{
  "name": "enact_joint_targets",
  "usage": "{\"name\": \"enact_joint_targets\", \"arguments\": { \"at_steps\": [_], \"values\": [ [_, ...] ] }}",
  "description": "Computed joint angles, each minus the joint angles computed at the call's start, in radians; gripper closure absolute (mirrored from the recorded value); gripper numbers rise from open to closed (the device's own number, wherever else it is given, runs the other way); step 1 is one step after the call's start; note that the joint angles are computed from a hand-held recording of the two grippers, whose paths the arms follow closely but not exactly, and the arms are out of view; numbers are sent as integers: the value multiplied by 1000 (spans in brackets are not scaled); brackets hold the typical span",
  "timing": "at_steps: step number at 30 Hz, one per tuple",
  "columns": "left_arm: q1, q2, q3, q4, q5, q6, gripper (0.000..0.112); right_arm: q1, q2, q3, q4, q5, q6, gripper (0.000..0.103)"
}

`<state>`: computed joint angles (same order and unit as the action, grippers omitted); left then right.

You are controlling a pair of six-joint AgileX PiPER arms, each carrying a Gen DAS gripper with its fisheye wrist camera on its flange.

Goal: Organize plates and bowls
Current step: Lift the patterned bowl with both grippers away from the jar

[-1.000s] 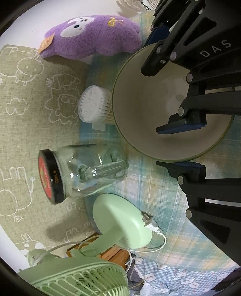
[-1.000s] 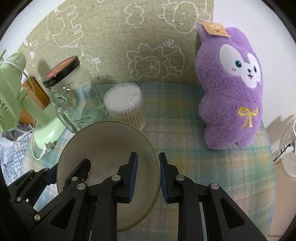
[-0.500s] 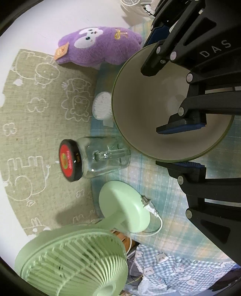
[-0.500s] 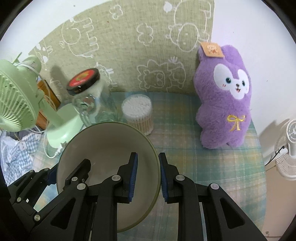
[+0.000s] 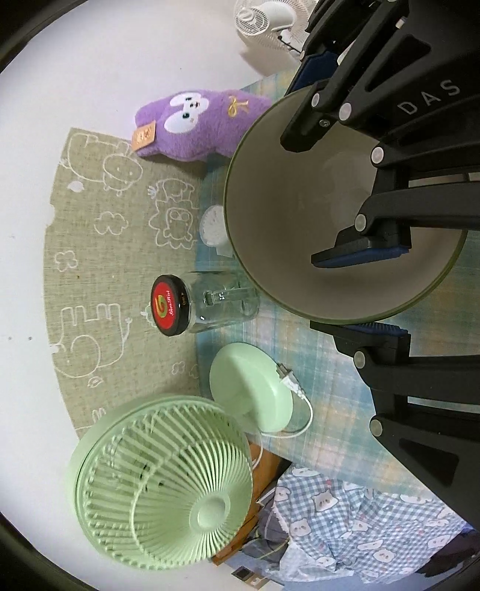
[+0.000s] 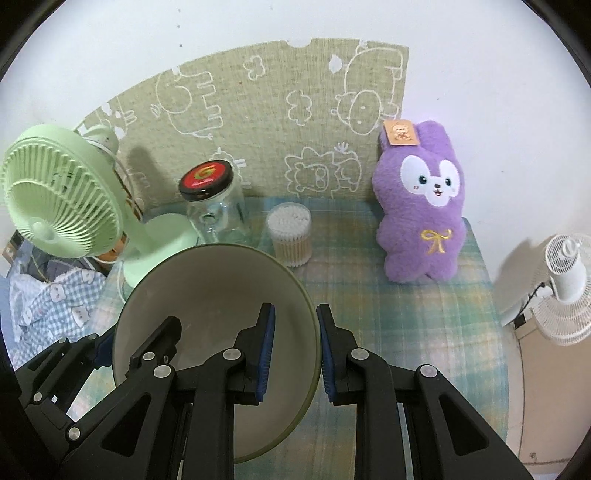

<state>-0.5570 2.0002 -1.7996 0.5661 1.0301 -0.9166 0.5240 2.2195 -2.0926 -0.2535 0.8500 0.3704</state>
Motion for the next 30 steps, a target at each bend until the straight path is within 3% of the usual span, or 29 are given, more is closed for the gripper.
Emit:
{"name": "enact_joint_targets", "arguments": {
  "at_steps": [11,30],
  "values": [
    [-72,-194,175,46,5,-57,88,89,-242,296,-149,-50,193,77],
    [-250,-476,474,113,51,-196,87,303,-550,697,-404,-16,584,77]
  ]
}}
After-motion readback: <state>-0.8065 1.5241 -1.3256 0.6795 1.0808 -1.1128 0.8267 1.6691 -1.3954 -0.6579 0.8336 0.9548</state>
